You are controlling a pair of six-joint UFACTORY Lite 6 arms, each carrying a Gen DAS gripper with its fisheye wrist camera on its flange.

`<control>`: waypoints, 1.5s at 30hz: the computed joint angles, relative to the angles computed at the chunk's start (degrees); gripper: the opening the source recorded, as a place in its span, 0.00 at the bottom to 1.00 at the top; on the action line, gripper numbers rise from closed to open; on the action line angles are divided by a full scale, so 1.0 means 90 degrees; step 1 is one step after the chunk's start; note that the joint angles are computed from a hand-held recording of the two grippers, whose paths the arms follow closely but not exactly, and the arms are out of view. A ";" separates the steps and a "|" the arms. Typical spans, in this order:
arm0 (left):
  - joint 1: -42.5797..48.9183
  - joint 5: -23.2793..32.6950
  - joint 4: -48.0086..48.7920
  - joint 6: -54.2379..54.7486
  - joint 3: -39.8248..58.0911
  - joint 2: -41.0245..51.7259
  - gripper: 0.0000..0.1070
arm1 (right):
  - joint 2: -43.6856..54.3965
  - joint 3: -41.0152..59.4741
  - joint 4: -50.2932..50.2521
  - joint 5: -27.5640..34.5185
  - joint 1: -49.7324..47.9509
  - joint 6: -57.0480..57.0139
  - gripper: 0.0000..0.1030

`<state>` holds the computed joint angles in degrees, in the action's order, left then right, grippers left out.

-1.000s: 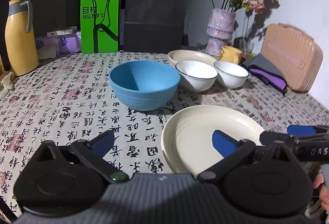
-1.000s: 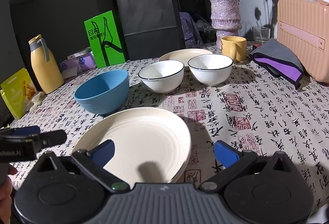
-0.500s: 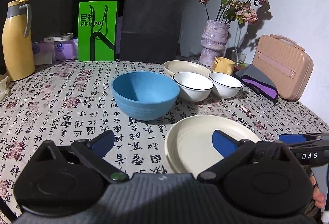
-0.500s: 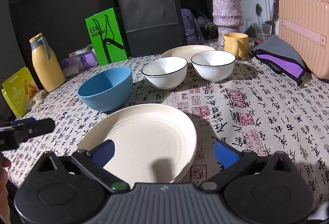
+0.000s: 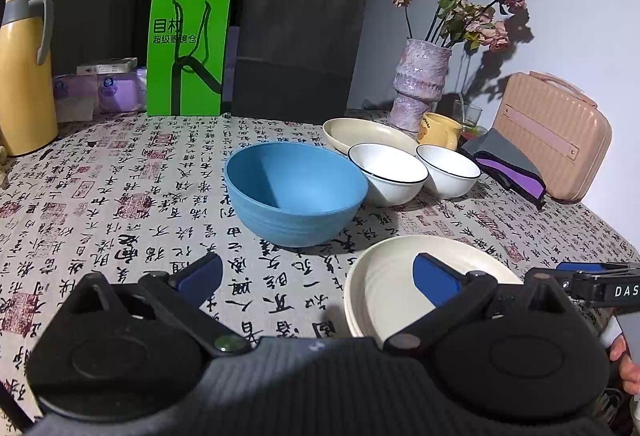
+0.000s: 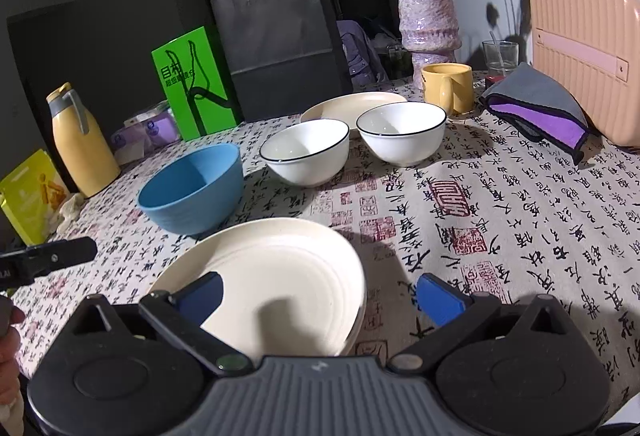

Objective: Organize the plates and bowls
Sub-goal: 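Move both tools past the bowls toward the cream plate behind them, then lower both open grippers onto the rim of the last cream plate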

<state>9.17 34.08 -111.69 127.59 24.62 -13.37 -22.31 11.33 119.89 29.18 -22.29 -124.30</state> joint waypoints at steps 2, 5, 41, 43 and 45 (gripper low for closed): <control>-0.0072 -0.0037 -0.0028 0.0010 0.0136 0.0138 0.96 | 0.0201 0.0124 0.0149 0.0044 -0.0012 -0.0152 1.00; -0.0171 -0.0096 -0.0056 0.0009 0.0336 0.0308 0.96 | 0.0468 0.0291 0.0234 0.0128 -0.0096 -0.0271 1.00; -0.2146 -0.1299 0.1817 -0.3561 0.3809 0.1991 0.96 | 0.3425 0.4787 -0.2970 0.0111 -0.0593 0.3130 1.00; -0.2226 -0.1350 0.2245 -0.4097 0.4147 0.2183 0.96 | 0.3714 0.5194 -0.3414 0.0321 -0.0701 0.3747 1.00; -0.2313 -0.1443 0.2801 -0.4790 0.4550 0.2412 0.96 | 0.3983 0.5577 -0.3750 0.0416 -0.0773 0.4194 1.00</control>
